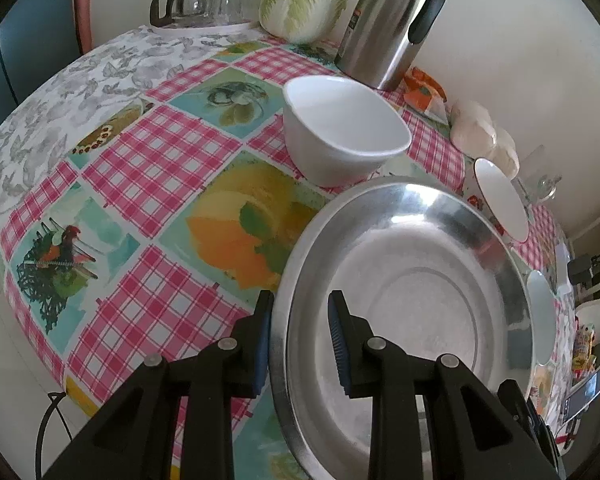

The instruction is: Organize plates and bowls

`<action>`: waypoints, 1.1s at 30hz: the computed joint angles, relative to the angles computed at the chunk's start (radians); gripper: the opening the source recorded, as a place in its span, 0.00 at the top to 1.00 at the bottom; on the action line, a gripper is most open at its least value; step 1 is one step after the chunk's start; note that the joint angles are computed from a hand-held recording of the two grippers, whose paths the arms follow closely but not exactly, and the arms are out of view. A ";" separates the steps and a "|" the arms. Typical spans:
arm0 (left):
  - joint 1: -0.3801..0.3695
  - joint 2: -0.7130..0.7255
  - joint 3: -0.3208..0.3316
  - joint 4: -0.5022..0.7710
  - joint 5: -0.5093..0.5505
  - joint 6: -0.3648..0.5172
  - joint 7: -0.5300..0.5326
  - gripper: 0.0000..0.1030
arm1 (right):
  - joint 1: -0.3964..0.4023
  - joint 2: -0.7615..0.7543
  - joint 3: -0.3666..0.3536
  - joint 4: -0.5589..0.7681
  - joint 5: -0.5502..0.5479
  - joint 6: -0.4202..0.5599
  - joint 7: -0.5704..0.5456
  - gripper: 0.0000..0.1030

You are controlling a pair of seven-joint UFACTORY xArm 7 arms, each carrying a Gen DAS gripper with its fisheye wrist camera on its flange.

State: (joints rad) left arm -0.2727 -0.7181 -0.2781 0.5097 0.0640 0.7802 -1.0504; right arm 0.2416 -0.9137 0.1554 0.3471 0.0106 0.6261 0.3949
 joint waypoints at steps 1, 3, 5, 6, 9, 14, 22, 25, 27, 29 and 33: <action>-0.003 0.003 0.003 0.000 -0.005 0.002 0.003 0.73 | 0.000 0.002 -0.002 0.000 0.002 0.004 0.001 0.78; -0.008 0.009 0.007 0.000 -0.011 0.000 0.006 0.73 | 0.001 0.009 -0.007 0.002 0.006 0.011 0.001 0.78; -0.009 0.010 0.006 0.003 -0.012 0.002 0.007 0.73 | -0.001 0.013 -0.007 0.004 0.008 0.016 0.004 0.78; -0.010 0.009 0.007 0.002 -0.013 0.003 0.007 0.73 | -0.002 0.016 -0.007 0.006 0.008 0.020 0.004 0.78; -0.014 0.008 0.013 0.001 -0.020 0.007 0.012 0.73 | -0.002 0.016 -0.006 0.009 0.009 0.031 0.007 0.78; -0.025 0.021 0.026 -0.005 -0.043 0.004 0.030 0.73 | -0.005 0.020 -0.004 0.014 0.007 0.039 0.010 0.78; -0.020 0.027 0.021 -0.003 -0.042 0.002 0.033 0.73 | -0.014 0.025 -0.006 0.020 0.002 0.052 0.017 0.78; -0.018 0.031 0.019 -0.001 -0.038 0.005 0.033 0.73 | -0.014 0.023 -0.002 0.021 0.000 0.058 0.019 0.78; -0.019 0.036 0.018 0.000 -0.039 0.001 0.031 0.73 | -0.015 0.025 0.000 0.024 -0.001 0.066 0.022 0.78; -0.021 0.035 0.018 -0.001 -0.039 0.002 0.033 0.73 | -0.015 0.026 -0.002 0.024 0.000 0.067 0.024 0.78; -0.022 0.033 0.021 -0.001 -0.041 0.003 0.036 0.73 | -0.014 0.026 -0.004 0.024 0.000 0.067 0.023 0.78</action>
